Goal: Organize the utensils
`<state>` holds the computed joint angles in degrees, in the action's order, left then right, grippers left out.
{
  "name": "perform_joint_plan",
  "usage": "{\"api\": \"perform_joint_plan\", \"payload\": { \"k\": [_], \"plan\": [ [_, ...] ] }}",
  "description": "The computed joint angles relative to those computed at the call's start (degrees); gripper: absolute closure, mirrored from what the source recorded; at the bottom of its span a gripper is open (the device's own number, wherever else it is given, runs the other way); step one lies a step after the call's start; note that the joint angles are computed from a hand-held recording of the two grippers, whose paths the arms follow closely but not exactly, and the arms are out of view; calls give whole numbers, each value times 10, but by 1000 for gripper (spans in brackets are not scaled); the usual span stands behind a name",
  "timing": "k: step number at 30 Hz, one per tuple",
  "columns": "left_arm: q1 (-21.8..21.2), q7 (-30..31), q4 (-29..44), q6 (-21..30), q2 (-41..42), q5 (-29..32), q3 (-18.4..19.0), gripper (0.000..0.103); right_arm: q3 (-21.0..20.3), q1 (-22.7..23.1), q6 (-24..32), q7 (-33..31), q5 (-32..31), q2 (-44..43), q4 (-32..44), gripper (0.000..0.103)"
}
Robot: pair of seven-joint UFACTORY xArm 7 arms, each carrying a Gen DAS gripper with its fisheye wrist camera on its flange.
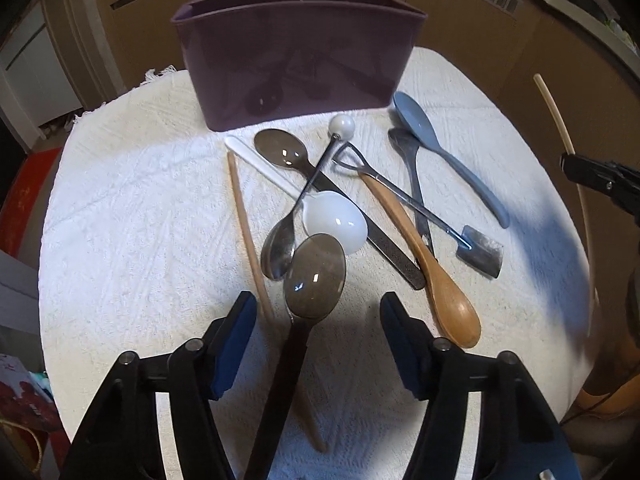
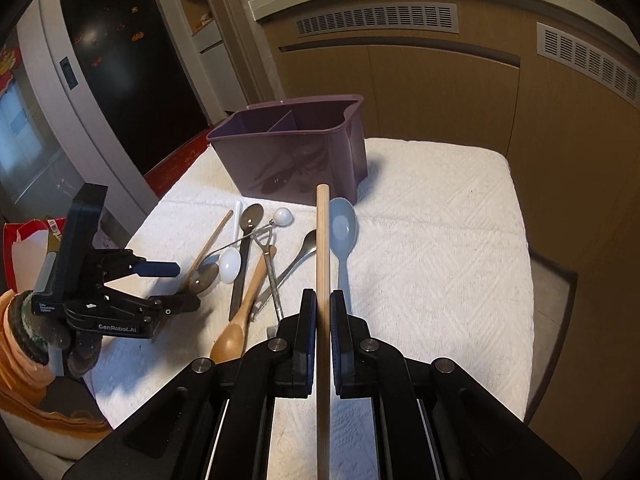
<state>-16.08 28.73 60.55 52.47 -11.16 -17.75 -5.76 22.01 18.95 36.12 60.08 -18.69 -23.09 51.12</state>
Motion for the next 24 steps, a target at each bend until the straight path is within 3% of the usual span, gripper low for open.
{"api": "perform_joint_plan", "payload": {
  "k": [1,12,14,15,24],
  "plan": [
    [-1,-1,0,0,1,3,-2,53,-1,0,-3,0,0,0,-2,96],
    [-9,-39,24,-8,35,60,-21,57,2,3,-7,3,1,8,-1,96],
    [-10,-39,23,-11,34,63,-21,64,3,6,-4,3,0,10,3,96],
    [-10,-44,21,-16,33,64,-21,72,3,7,-1,3,0,13,6,96],
    [-2,-33,-25,-45,-17,11,2,72,10,21,18,8,-21,51,46,96]
  ]
}}
